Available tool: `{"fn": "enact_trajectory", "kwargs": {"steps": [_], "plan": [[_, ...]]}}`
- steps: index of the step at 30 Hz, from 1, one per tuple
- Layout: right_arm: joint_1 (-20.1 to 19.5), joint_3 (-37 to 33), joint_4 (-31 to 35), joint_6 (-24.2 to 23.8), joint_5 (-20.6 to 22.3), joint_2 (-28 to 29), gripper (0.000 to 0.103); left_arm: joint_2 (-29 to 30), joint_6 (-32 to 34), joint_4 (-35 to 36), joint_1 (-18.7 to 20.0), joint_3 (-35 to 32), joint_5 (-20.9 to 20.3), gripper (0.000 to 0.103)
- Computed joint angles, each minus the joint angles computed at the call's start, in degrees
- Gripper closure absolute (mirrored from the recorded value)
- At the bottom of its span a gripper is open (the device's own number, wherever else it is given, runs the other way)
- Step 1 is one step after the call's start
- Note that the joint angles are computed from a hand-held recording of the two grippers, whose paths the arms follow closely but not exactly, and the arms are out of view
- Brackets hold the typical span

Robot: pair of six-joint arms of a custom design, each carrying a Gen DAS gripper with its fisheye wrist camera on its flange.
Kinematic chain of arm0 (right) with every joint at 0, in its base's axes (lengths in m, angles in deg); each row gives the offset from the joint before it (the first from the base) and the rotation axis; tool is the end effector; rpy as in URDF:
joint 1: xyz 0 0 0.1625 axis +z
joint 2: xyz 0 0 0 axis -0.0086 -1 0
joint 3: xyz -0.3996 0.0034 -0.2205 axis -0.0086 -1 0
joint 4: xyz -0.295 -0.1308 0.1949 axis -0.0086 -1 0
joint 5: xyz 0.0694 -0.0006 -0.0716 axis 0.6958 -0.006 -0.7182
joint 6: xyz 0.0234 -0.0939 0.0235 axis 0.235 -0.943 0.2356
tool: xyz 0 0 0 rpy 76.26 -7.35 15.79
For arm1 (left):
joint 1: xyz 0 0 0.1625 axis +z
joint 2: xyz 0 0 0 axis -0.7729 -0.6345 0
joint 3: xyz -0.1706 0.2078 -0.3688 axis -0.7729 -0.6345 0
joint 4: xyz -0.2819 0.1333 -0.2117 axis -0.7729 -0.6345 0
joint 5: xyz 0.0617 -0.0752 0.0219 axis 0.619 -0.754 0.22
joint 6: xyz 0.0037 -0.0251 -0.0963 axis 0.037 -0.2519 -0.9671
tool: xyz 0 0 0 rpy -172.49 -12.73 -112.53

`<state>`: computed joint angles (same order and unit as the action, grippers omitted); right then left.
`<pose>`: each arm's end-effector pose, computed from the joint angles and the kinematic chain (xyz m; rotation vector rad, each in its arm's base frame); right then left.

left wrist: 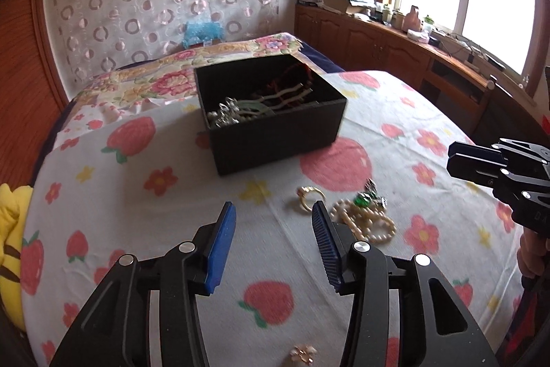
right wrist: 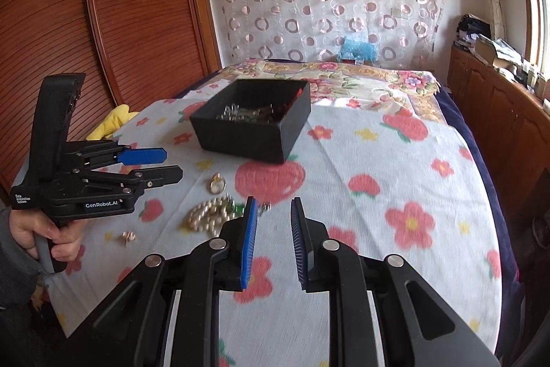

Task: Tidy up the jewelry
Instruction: 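Withdraw both open tools from the box toward the pearl necklace and pendant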

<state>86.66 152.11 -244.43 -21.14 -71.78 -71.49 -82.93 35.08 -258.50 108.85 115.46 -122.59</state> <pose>0.0827 -0.7192 0.1762 1.2176 -2.5142 0.6236 -0.1596 -0.6557 0.0549 0.4226 2.2506 -0.9009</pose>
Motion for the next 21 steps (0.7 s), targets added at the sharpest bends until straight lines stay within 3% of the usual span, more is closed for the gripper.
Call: {"fn": "enact_trajectory", "kwargs": {"steps": [21], "plan": [[-2.2,8.5,-5.8,0.0,-3.3,-2.0,0.074,2.1,-1.6,6.5,-1.4,-1.4,-3.4,0.059]]}}
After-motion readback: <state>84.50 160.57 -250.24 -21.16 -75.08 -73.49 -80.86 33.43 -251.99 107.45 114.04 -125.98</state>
